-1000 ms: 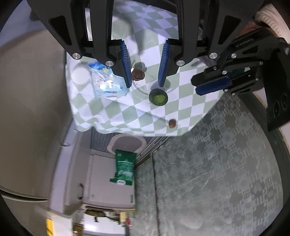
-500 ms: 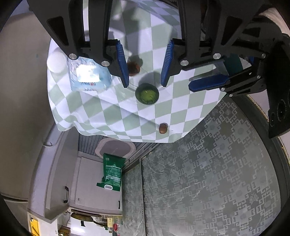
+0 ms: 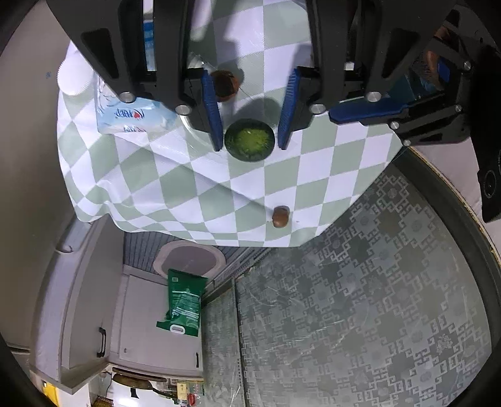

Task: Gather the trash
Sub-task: 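Grasp the lime with the right gripper while left gripper approaches the brown nut shell, then carry the lime and nut shell over the teal bin with both grippers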

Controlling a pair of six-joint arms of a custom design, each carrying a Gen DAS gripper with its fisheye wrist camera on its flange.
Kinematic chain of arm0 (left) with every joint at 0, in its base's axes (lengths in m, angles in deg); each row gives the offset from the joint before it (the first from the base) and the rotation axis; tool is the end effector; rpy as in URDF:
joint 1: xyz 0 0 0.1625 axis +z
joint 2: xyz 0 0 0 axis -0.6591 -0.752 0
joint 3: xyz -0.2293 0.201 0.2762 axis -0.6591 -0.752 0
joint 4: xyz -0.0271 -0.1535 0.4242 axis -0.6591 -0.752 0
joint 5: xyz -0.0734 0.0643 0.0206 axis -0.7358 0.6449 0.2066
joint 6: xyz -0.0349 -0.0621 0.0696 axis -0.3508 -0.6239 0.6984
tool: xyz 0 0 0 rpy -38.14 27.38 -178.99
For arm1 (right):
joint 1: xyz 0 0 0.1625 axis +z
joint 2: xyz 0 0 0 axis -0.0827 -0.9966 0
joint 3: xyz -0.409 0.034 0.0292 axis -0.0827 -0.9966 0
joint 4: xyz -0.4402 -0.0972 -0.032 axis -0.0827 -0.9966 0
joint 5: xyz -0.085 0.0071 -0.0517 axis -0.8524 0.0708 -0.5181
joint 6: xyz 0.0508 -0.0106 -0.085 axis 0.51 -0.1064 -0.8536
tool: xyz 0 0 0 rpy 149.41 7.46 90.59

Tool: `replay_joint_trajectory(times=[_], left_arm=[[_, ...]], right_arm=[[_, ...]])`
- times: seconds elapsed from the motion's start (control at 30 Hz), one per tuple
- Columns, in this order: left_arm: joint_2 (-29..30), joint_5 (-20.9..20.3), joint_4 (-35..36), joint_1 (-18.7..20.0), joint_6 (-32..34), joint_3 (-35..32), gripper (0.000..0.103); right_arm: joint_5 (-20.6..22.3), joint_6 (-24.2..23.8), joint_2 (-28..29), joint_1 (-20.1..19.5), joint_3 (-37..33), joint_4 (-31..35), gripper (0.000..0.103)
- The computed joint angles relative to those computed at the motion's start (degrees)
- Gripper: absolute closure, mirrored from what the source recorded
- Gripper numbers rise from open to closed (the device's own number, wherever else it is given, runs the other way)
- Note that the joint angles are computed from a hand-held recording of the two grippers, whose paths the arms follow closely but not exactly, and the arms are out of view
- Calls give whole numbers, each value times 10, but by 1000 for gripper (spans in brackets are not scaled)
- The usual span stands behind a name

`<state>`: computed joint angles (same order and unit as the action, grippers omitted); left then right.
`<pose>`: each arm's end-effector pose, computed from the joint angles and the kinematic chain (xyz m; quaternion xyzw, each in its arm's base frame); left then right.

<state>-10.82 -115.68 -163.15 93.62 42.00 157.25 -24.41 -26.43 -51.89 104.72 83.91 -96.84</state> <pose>-0.2838 -0.6423 0.1479 0.3365 0.8941 -0.2776 0.1011 0.2199 -0.6854 0.2256 0.3108 -0.8904 0.2406 0.2295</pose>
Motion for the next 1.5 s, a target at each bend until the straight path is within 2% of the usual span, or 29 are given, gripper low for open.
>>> replay_joint_trajectory(times=[0.17,0.3,0.67,0.87,0.93,0.97,1.2,1.5], left_arm=[[12,-18,-16,-1,4,-9,61],[29,-19,-24,-5,16,-22,61],[85,-2,-36,-7,22,-72,61],[99,18,-46,-10,25,-80,66],[102,30,-53,-12,30,-80,80],[103,31,-54,-12,32,-80,81],[89,26,-82,-15,40,-60,81],[38,42,-102,-13,51,-13,81]], right_arm=[[40,23,-30,-3,14,-2,73],[55,43,-57,-7,27,-12,73],[54,51,-101,-32,59,-27,73],[53,40,-112,-37,70,-30,73],[46,33,-111,-34,71,-31,73],[43,30,-111,-33,72,-32,73],[34,25,-109,-22,73,-35,73],[32,27,-89,2,62,-36,73]])
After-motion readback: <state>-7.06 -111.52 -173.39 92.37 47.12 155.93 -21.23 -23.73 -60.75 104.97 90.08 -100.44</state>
